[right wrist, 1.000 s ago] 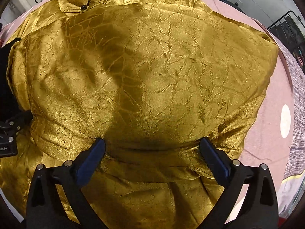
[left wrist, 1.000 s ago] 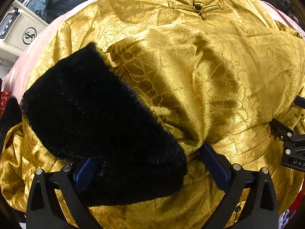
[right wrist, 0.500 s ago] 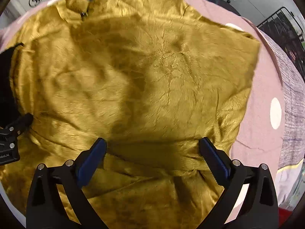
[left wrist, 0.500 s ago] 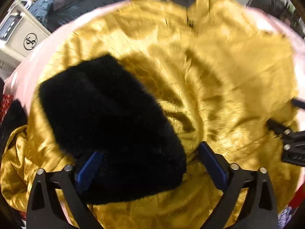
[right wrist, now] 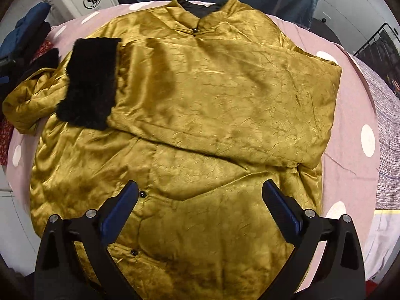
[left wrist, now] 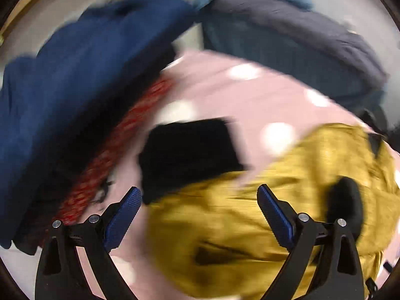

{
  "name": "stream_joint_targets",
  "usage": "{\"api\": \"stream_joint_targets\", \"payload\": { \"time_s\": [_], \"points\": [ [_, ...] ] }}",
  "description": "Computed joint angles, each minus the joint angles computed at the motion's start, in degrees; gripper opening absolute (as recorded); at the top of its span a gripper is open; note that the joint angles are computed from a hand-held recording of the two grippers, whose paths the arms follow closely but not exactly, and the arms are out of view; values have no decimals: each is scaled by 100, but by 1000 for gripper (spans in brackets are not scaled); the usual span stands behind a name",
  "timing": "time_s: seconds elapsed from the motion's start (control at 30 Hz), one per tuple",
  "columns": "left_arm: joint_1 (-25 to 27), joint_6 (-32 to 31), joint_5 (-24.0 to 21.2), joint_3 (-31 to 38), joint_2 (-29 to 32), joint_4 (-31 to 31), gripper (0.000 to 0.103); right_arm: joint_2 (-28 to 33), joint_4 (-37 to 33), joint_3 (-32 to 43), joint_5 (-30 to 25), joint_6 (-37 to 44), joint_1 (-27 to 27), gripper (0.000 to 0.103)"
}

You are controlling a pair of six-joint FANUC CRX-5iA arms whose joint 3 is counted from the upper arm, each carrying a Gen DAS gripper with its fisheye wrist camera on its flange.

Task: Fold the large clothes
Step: 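Grasp the other sleeve's black fur cuff with the left gripper and lift it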

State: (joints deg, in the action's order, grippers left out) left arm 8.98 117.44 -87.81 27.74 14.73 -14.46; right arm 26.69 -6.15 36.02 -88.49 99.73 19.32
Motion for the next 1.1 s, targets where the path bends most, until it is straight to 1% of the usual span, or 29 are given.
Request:
{"api": "stream_joint_targets", "payload": {
  "time_s": [0.1, 0.2, 0.23, 0.27, 0.3, 0.33, 0.37, 0.4, 0.43, 0.47, 0.53, 0.6, 0.67, 0.7, 0.77, 0.83, 0.93, 0.97, 1.03, 1.07, 1.1],
  "points": [
    [413, -294, 46, -232, -11, 250, 89, -261, 79, -283, 48, -35, 80, 98],
    [857, -493, 256, -662, -78, 918, 88, -422, 182, -505, 130, -152, 104, 98],
    [1015, -505, 411, -855, -84, 1252, 83, -453, 213, -542, 125, -215, 109, 98],
    [1108, -499, 560, -1011, -65, 1542, 75, -467, 239, -561, 125, -262, 114, 98],
    [1176, -509, 659, -1138, -44, 1779, 71, -530, 296, -647, 147, -338, 131, 98],
    [1197, -497, 728, -1237, 5, 1913, 63, -585, 339, -717, 165, -391, 141, 98],
    [1165, -494, 748, -1251, 36, 1894, 54, -607, 373, -753, 176, -436, 148, 98],
    [1115, -505, 775, -1247, 43, 1822, 49, -656, 415, -817, 189, -510, 159, 98],
    [1033, -532, 831, -1242, 24, 1719, 38, -698, 434, -867, 200, -570, 162, 98],
    [993, -583, 914, -1267, -21, 1699, 25, -744, 456, -928, 219, -662, 168, 98],
    [939, -810, 1138, -1300, -157, 1703, 18, -836, 507, -1048, 251, -844, 185, 98],
    [847, -1078, 1347, -1197, -365, 1567, 16, -888, 535, -1119, 280, -999, 202, 98],
    [749, -1195, 1711, -1053, -716, 1330, 15, -941, 557, -1189, 323, -1167, 238, 98],
    [675, -1144, 1939, -950, -907, 1078, 15, -963, 586, -1223, 357, -1239, 272, 98],
    [590, -976, 2652, -899, -1436, 594, 15, -1031, 672, -1312, 472, -1391, 368, 97],
    [565, -846, 3075, -753, -1656, 264, 15, -1100, 736, -1387, 597, -1492, 486, 97],
    [633, -762, 3286, -979, -1873, 358, 15, -1164, 787, -1442, 685, -1573, 650, 97],
    [607, -728, 3261, -1109, -1941, 265, 15, -1185, 797, -1450, 696, -1590, 692, 97],
    [554, -496, 3053, -1341, -1986, 84, 15, -1267, 830, -1505, 756, -1595, 770, 97],
    [632, -417, 2952, -1457, -2035, 143, 15, -1331, 874, -1566, 812, -1598, 807, 97],
    [704, -193, 2782, -1616, -2065, 137, 15, -1396, 918, -1634, 869, -1613, 824, 97]
  ]
}}
